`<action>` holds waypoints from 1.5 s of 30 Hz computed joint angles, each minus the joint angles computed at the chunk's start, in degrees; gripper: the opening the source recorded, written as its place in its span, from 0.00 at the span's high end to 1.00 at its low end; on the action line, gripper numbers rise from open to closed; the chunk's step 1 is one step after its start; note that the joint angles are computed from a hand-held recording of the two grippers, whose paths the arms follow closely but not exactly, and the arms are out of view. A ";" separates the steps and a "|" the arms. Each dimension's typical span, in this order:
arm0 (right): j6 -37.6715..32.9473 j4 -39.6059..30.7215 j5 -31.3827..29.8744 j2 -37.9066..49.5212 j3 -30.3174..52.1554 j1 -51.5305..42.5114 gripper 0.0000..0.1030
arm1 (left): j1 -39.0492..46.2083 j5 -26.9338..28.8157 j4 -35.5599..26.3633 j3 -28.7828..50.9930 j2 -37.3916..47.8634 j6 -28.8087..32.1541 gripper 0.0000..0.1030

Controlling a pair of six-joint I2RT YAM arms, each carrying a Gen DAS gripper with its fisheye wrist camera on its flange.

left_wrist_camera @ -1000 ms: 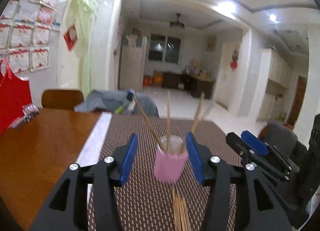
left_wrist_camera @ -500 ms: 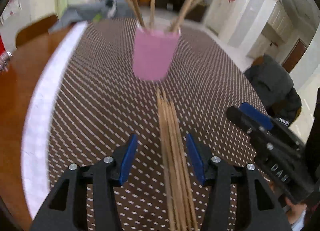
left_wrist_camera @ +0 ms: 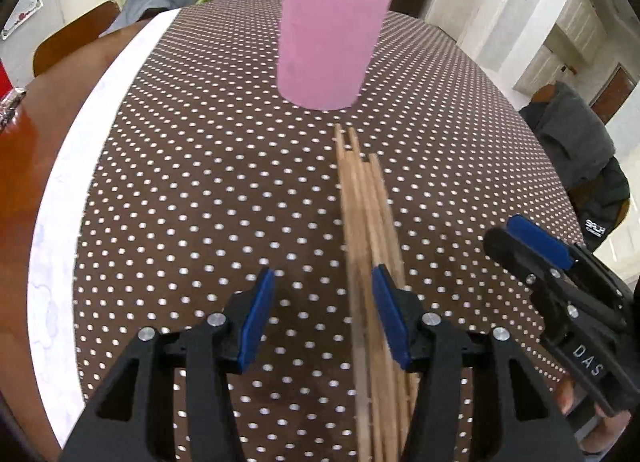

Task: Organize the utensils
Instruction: 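Move both open grippers back down to the stick pile, then grasp one wooden stick with the left gripper while the right gripper grasps another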

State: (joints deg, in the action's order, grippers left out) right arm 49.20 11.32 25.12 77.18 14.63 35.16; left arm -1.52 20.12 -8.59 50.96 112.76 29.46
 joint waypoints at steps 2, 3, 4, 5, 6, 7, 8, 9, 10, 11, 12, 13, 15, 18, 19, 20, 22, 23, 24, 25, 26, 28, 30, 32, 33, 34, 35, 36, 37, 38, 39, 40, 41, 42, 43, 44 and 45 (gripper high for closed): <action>-0.57 1.37 -0.75 2.30 0.89 -0.54 0.58 | -0.03 -0.76 -0.89 1.16 0.86 0.31 0.51; -0.73 1.52 -0.87 3.14 1.38 -0.56 0.58 | -0.28 -0.74 -1.97 2.14 1.34 0.38 0.51; -0.83 1.85 -1.04 3.92 1.77 -0.54 0.58 | -0.43 -0.70 -1.87 2.04 1.26 0.39 0.51; -0.89 2.25 -1.22 4.42 1.87 -0.55 0.58 | -1.00 -1.50 -1.41 1.72 1.25 0.46 0.51; -0.99 2.46 -1.49 4.96 2.09 -0.63 0.58 | -1.71 -2.48 -0.39 1.00 1.04 0.49 0.51; -1.02 2.47 -1.64 5.41 2.33 -0.59 0.58 | -2.24 -2.91 0.40 0.95 1.12 0.39 0.51; -1.10 2.61 -1.84 5.99 2.56 -0.67 0.58 | -2.60 -3.01 0.58 1.16 1.28 0.26 0.51; -1.06 2.60 -1.90 6.22 2.69 -0.64 0.58 | -2.83 -3.12 0.28 1.54 1.44 -0.23 0.51; -1.00 2.61 -1.93 6.47 2.77 -0.58 0.58 | -2.87 -3.21 -0.09 2.10 1.67 -0.49 0.51; -0.98 2.40 -1.97 6.67 2.96 -0.56 0.58 | -3.26 -3.46 -0.29 2.77 1.99 -1.01 0.51; -1.07 1.94 -2.12 6.74 3.24 -0.65 0.58 | -3.49 -3.65 -0.34 3.28 2.28 -1.49 0.51; -1.28 1.36 -2.37 6.64 3.55 -0.86 0.58 | -3.69 -3.71 -0.36 3.47 2.30 -1.93 0.51; -1.62 0.26 -2.92 6.88 4.42 -1.16 0.58 | -3.94 -3.57 -0.46 4.38 2.81 -2.78 0.55; -2.97 -0.89 -5.22 7.57 5.96 -2.11 0.58 | -3.90 -2.70 -1.95 6.68 4.12 -2.45 0.68; -3.41 -1.36 -5.90 7.96 6.63 -2.27 0.58 | -3.96 -2.71 -1.94 7.07 4.47 -2.25 0.69; -3.87 -1.83 -6.54 8.30 7.25 -2.47 0.58 | -3.90 -2.63 -1.91 7.22 4.59 -2.10 0.70; -4.71 -3.07 -8.12 9.48 8.94 -2.92 0.58 | -3.57 -2.44 -1.36 6.59 4.29 -1.88 0.71; -4.98 -3.48 -8.80 9.83 9.53 -3.10 0.58 | -3.43 -2.63 -1.01 6.11 4.00 -1.64 0.71; -5.13 -4.24 -9.37 10.42 10.39 -3.20 0.58 | -3.14 -2.67 -0.66 5.57 3.75 -1.36 0.71; -5.37 -5.67 -9.63 11.55 11.83 -3.30 0.58 | -2.76 -2.63 -0.31 4.97 3.43 -1.19 0.71; -5.55 -7.10 -9.62 12.60 13.20 -3.33 0.58 | -2.48 -2.49 -0.23 4.84 3.37 -1.15 0.71; -5.79 -9.34 -10.12 14.70 15.71 -3.57 0.58 | -2.06 -2.99 0.48 3.92 2.79 -0.97 0.71; -5.66 -11.84 -9.85 16.78 18.67 -3.44 0.58 | -1.73 -3.17 0.57 3.61 2.54 -0.65 0.71; -5.85 -13.35 -9.32 18.10 20.47 -3.28 0.58 | -0.88 -2.96 -0.38 4.13 2.64 -0.48 0.71; -5.87 -13.99 -9.22 18.75 21.37 -3.21 0.58 | -0.51 -2.90 -0.65 4.32 2.72 -0.35 0.71; -5.87 -14.72 -8.95 19.33 22.24 -3.13 0.58 | -0.01 -2.91 -0.87 4.61 2.85 -0.31 0.71; -5.89 -15.24 -8.80 19.99 23.07 -3.11 0.58 | 0.38 -2.94 -0.92 4.77 2.92 -0.41 0.71; -5.88 -15.91 -8.60 20.62 24.01 -3.09 0.58 | 0.73 -2.91 -1.06 5.06 3.09 -0.45 0.71; -5.82 -16.75 -8.38 21.10 24.92 -3.02 0.58 | 1.23 -2.89 -1.32 5.32 3.16 -0.69 0.71; -5.98 -16.92 -8.29 21.18 24.94 -3.09 0.58 | 1.54 -2.76 -1.61 5.71 3.39 -0.77 0.71; -6.06 -17.31 -8.07 21.77 25.58 -3.00 0.58 | 1.80 -2.56 -1.92 6.11 3.65 -0.76 0.71; -6.25 -17.87 -8.02 22.22 26.27 -3.16 0.58 | 2.05 -2.20 -2.48 6.56 3.89 -0.75 0.71; -6.27 -18.19 -8.26 22.23 26.50 -3.45 0.58 | 2.07 -2.05 -2.92 6.92 4.06 -0.98 0.71; -6.16 -18.29 -8.40 22.82 27.09 -3.55 0.58 | 2.05 -2.10 -3.10 7.11 4.19 -1.14 0.71; -6.20 -18.88 -8.45 23.31 27.89 -3.77 0.58 | 1.86 -2.37 -3.21 7.20 4.19 -1.30 0.71; -6.32 -19.29 -8.45 24.00 28.81 -3.93 0.58 | 1.68 -2.58 -3.17 7.24 4.22 -1.33 0.71; -6.41 -19.69 -8.48 24.36 29.35 -4.09 0.58 | 1.43 -2.78 -3.12 7.28 4.23 -1.44 0.71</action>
